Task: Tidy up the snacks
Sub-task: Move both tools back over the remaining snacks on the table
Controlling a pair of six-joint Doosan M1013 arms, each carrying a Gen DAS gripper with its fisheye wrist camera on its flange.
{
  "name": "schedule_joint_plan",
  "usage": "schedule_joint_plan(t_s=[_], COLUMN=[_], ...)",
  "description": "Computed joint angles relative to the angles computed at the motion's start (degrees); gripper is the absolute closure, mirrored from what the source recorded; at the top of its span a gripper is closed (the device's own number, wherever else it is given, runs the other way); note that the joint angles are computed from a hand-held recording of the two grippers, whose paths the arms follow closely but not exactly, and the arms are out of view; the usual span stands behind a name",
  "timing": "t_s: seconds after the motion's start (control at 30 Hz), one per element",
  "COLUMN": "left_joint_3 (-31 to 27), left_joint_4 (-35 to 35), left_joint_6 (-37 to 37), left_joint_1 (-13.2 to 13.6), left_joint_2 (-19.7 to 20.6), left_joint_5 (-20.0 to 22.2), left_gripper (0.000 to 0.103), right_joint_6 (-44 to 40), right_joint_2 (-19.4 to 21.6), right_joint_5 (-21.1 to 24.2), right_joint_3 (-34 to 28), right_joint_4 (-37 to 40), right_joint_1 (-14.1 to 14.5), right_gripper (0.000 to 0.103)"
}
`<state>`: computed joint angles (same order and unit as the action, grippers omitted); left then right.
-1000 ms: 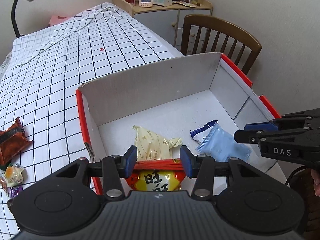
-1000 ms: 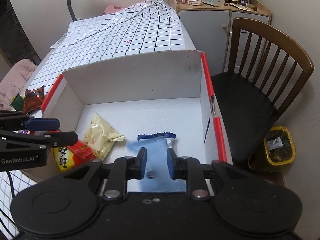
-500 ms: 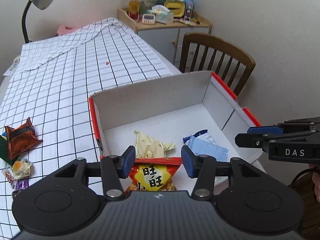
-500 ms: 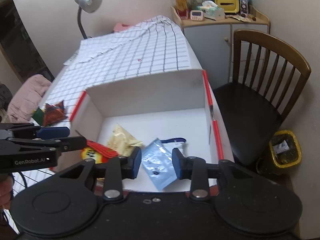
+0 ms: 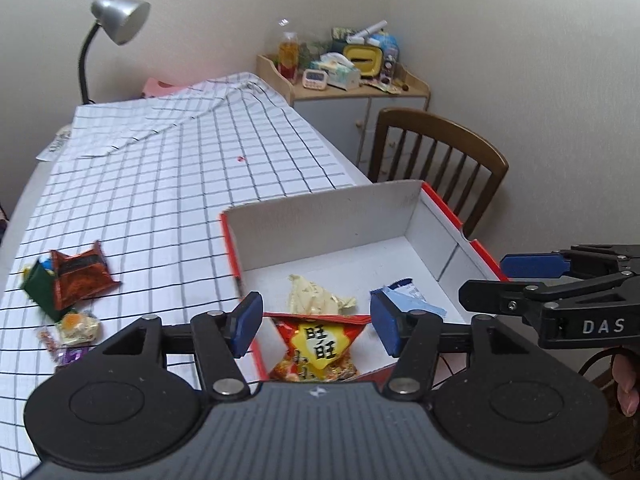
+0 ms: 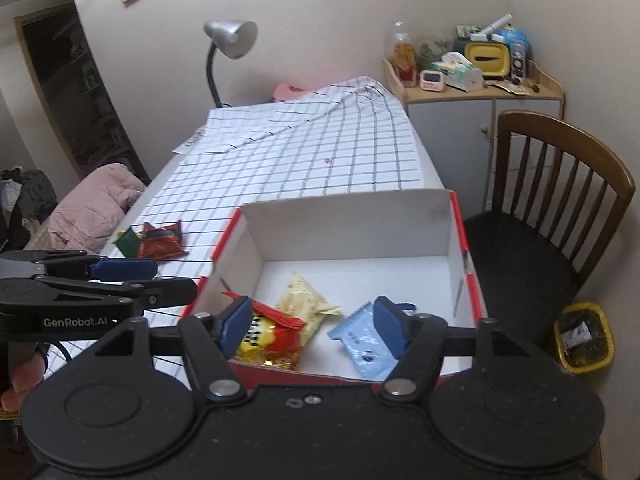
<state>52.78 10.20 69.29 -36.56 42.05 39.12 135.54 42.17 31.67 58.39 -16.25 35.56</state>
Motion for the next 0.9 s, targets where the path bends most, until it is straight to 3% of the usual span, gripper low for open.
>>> schedule_joint_plan(t_s=[0.1, 0.23, 0.3, 0.6, 0.9], left_joint_3=[2.92, 6.16, 7.69, 13.66, 17.40], left_joint_4=[1.99, 4.71, 6.22, 10.43, 6.58], left_joint_6=[-3.04, -7.00, -9.10, -14.63, -11.80], left_joint_1=[0.15, 0.47, 0.69, 2.64, 6.40], left_joint_2=[-1.82, -3.85, -4.81, -8.47, -10.39], left_joint_5=[-2.18, -4.14, -5.03, -8.64, -10.54], left_gripper=[0.034, 0.033, 0.029, 0.020, 0.008], right_joint_6=[0.36, -1.18, -1.28, -6.05, -9.14], right_joint_2=[-0.17, 0.09, 0.40, 4.22, 11.93], right_joint_5=[-1.39, -2.19, -2.43, 0.51, 8.81], right_joint_3=[0.10, -0.85, -1.57, -9.46, -24.28], right_joint_4=[-1.62, -1.41, -2.04, -0.08, 3.08], right_joint_1=[0.58, 1.12, 1.50, 3.09, 4.62], right_gripper=[0.018, 0.013, 0.002, 0.000, 0.000])
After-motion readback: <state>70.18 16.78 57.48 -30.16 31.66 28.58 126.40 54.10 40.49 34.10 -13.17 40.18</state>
